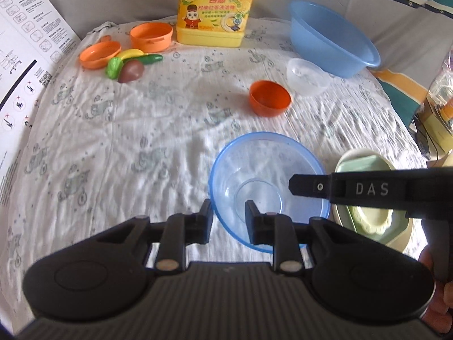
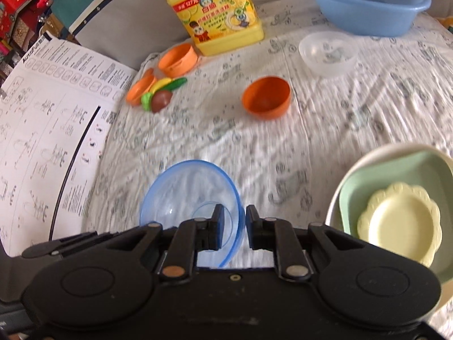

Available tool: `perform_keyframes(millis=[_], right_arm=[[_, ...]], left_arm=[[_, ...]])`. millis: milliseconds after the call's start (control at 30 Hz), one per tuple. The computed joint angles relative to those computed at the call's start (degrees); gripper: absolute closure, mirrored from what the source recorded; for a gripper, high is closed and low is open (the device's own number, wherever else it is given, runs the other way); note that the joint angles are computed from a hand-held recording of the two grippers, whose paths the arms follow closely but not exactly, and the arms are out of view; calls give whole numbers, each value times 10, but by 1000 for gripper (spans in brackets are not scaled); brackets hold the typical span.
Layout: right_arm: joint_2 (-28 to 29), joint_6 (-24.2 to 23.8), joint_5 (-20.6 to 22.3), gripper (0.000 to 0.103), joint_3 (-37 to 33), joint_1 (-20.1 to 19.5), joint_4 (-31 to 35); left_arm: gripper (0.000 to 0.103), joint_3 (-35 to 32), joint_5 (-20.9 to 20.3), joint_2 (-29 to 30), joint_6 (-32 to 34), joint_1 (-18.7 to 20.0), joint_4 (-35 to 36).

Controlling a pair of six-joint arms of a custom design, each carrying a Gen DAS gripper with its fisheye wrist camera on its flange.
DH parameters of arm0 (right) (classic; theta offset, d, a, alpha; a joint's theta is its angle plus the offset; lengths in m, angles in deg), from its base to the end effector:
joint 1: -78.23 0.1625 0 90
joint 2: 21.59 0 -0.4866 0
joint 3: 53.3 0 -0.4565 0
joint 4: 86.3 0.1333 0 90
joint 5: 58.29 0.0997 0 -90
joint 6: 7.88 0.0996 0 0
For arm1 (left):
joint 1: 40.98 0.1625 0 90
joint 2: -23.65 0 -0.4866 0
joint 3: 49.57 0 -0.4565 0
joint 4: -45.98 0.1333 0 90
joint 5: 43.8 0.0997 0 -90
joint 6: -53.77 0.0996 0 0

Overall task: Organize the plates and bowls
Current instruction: 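Carry the blue bowl with both tools, lower it onto the cloth, open both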

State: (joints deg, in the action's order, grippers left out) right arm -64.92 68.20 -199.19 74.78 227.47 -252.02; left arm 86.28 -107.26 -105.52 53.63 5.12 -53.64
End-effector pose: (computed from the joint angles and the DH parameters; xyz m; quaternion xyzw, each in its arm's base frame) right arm 0.4448 -0.1996 -0.0359 -0.0983 -0.8954 0.3692 0.2286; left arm -0.0454 -0.3036 0.4028 0.3571 0.9051 -0.1092 0.2034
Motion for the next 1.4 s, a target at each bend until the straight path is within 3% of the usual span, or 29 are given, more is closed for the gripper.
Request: perform_keyframes(millis=[267, 833, 867, 900, 933, 967, 1000, 1033, 1167, 1400], right_arm=[[4, 22, 17, 84, 1, 11, 18], [15, 12, 49, 78, 7, -7, -13], [16, 12, 48, 73, 7, -8, -12], [16, 13, 46, 55, 6, -8, -11], [15, 15, 41, 41, 7, -7, -8], [14, 21, 33, 18, 7, -5, -2], [13, 25, 23, 9, 6, -2, 5], [11, 28, 14, 9, 5, 0, 11], [5, 44, 6, 0, 7, 1, 25], [4, 51, 8, 0, 11, -1, 18]], left_arm=[[78, 4, -4, -22, -2, 0, 30], [76, 12, -4, -12, 19, 33, 24], [73, 13, -3, -12, 19, 33, 22], [59, 15, 2, -13, 18, 31, 19], [35, 19, 12, -18, 14, 25, 17], [25, 24, 25, -25, 11, 18, 14], [10, 29, 38, -32, 9, 10, 10], [5, 32, 48, -38, 8, 5, 7], [1, 27, 49, -25, 5, 21, -2], [0, 23, 47, -14, 2, 38, -10]])
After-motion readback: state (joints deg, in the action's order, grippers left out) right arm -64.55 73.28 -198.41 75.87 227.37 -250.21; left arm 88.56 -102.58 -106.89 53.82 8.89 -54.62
